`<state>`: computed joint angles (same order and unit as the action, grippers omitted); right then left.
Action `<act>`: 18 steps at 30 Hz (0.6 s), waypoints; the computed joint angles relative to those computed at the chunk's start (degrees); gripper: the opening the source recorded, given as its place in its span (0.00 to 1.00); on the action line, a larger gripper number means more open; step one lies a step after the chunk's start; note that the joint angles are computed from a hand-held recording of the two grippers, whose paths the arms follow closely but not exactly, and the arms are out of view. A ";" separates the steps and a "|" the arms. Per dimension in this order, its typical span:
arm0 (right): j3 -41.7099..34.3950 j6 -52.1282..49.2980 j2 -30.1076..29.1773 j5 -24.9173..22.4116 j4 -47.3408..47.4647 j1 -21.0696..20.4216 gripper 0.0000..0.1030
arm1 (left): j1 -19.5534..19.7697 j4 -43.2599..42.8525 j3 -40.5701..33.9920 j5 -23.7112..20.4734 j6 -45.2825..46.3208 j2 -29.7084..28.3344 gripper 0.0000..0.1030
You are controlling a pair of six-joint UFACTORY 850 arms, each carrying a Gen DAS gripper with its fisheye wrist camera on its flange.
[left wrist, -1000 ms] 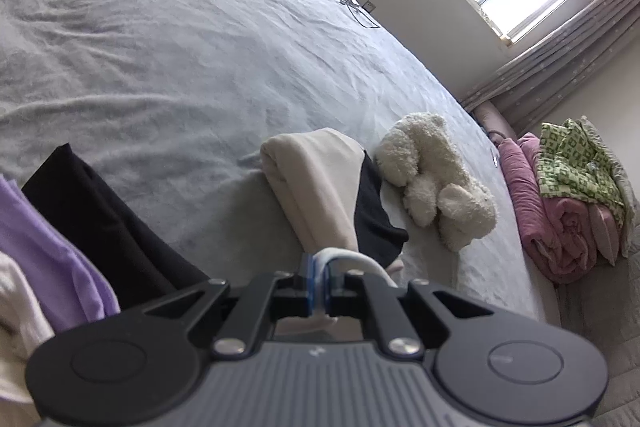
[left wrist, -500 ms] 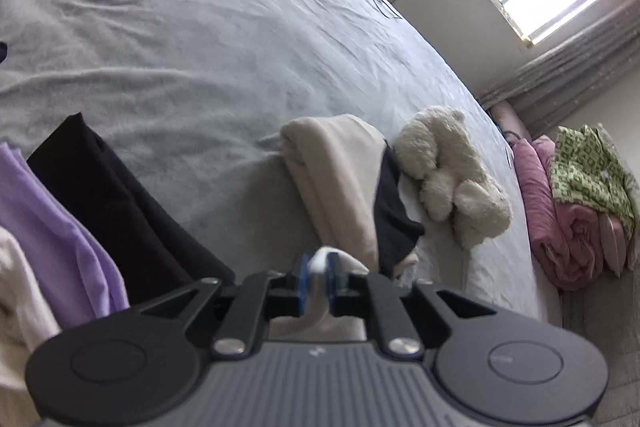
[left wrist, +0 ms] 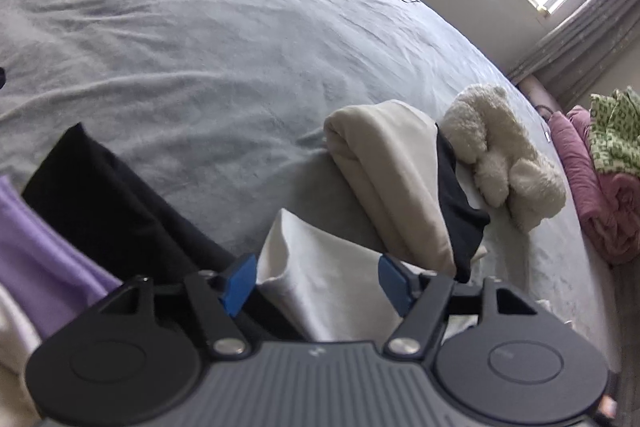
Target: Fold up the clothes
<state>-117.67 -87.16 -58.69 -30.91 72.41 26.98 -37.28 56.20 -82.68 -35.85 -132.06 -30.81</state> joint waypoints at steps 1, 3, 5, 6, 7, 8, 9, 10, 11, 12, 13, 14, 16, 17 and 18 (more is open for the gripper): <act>0.30 -0.59 0.27 -1.67 1.53 -0.35 0.42 | 0.22 -1.61 -0.73 -0.06 1.76 -0.65 0.68; 2.81 -5.12 1.86 -1.94 4.67 -0.49 0.42 | 0.35 -4.04 -2.19 -1.21 4.87 -1.97 0.68; 4.10 -7.43 2.71 0.32 3.64 -0.04 0.42 | 0.36 -5.68 -3.38 -2.32 7.10 -3.08 0.68; 4.63 -8.24 3.08 1.50 2.79 0.20 0.42 | 0.22 -5.54 -3.65 -2.71 7.13 -3.40 0.66; 4.26 -6.64 2.76 1.14 2.10 0.18 0.42 | 0.06 -5.35 -3.88 -3.06 7.14 -3.69 0.65; 3.74 -4.64 2.37 0.62 1.23 0.13 0.42 | -0.12 -4.88 -3.87 -3.10 7.04 -3.79 0.60; 3.22 -2.71 1.97 0.09 0.44 0.09 0.43 | -0.20 -4.83 -3.79 -3.10 7.21 -3.86 0.45; 2.69 -0.82 1.56 -0.46 -0.32 0.04 0.43 | -0.28 -4.79 -3.71 -3.10 7.40 -3.93 0.33; 2.12 1.10 1.14 -1.02 -1.09 -0.01 0.43 | -0.32 -4.94 -3.62 -3.09 7.64 -4.00 0.11; 1.92 1.86 0.84 -1.50 -0.86 -0.07 0.43 | -0.21 -5.73 -3.37 -3.01 7.76 -3.94 0.09; 2.73 0.23 1.33 -1.17 -0.62 0.23 0.43 | -0.37 -4.41 -2.52 -2.91 5.57 -3.50 0.09; 3.41 -1.37 1.77 -1.13 0.39 0.23 0.43 | -0.72 -2.22 -1.80 -3.35 2.59 -3.08 0.09; 4.61 -4.18 2.59 -1.19 2.24 0.19 0.43 | -1.57 1.36 -0.64 -4.72 -2.59 -2.12 0.09; 5.20 -5.56 2.99 -1.23 3.14 0.18 0.43 | -2.04 2.94 -0.17 -5.67 -4.97 -1.64 0.08; 5.86 -6.97 3.38 -1.96 4.78 -0.09 0.43 | -2.57 3.95 -0.19 -7.04 -6.20 -1.39 0.08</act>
<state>-111.81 -94.13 -55.31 -32.87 77.18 26.89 -39.84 60.15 -82.87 -42.88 -138.26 -32.19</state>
